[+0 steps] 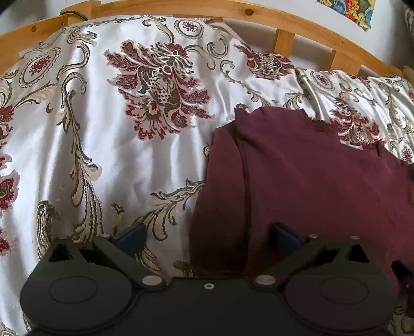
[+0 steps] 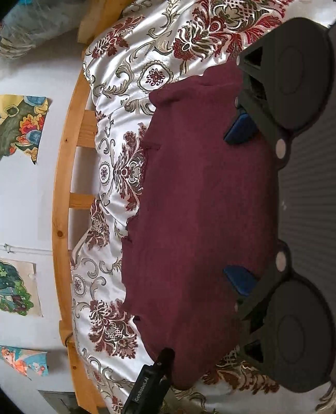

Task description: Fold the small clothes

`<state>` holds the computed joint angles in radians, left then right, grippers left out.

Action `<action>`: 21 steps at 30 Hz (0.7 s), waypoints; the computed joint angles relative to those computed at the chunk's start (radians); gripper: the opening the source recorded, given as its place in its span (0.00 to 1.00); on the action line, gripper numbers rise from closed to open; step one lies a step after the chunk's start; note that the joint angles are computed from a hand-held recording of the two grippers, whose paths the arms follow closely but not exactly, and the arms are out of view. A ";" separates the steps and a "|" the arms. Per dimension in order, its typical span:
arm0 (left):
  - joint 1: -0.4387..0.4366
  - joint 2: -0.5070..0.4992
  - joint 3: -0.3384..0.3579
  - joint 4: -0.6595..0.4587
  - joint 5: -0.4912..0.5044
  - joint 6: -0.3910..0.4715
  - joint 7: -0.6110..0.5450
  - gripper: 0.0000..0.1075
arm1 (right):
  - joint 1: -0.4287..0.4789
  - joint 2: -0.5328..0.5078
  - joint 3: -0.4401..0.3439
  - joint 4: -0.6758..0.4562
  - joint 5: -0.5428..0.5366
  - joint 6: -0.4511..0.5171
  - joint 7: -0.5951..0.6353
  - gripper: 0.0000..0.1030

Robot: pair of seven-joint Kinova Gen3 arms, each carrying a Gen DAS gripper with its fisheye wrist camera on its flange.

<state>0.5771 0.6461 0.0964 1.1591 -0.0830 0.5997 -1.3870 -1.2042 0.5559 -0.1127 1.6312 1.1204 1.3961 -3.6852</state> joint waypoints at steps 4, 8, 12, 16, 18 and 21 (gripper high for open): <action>-0.053 0.000 0.061 0.004 0.047 -0.009 -0.074 0.83 | 0.002 -0.005 -0.002 0.012 0.003 -0.011 -0.019 1.00; -0.107 0.010 0.122 -0.010 0.126 0.008 -0.165 0.64 | 0.004 -0.007 -0.004 0.014 0.004 -0.011 -0.019 1.00; -0.088 0.017 0.099 -0.040 0.160 0.041 -0.170 0.38 | 0.005 -0.007 -0.004 0.013 0.004 -0.011 -0.018 1.00; 0.003 0.005 0.020 -0.061 0.084 0.050 -0.114 0.15 | 0.005 -0.008 -0.005 0.011 0.003 -0.009 -0.014 1.00; 0.053 -0.008 -0.014 -0.063 0.026 0.044 -0.088 0.14 | 0.000 -0.010 -0.004 0.012 0.004 -0.003 -0.020 1.00; 0.063 -0.018 0.005 -0.095 -0.002 0.067 -0.098 0.13 | -0.015 -0.023 -0.004 0.029 0.027 0.015 -0.044 1.00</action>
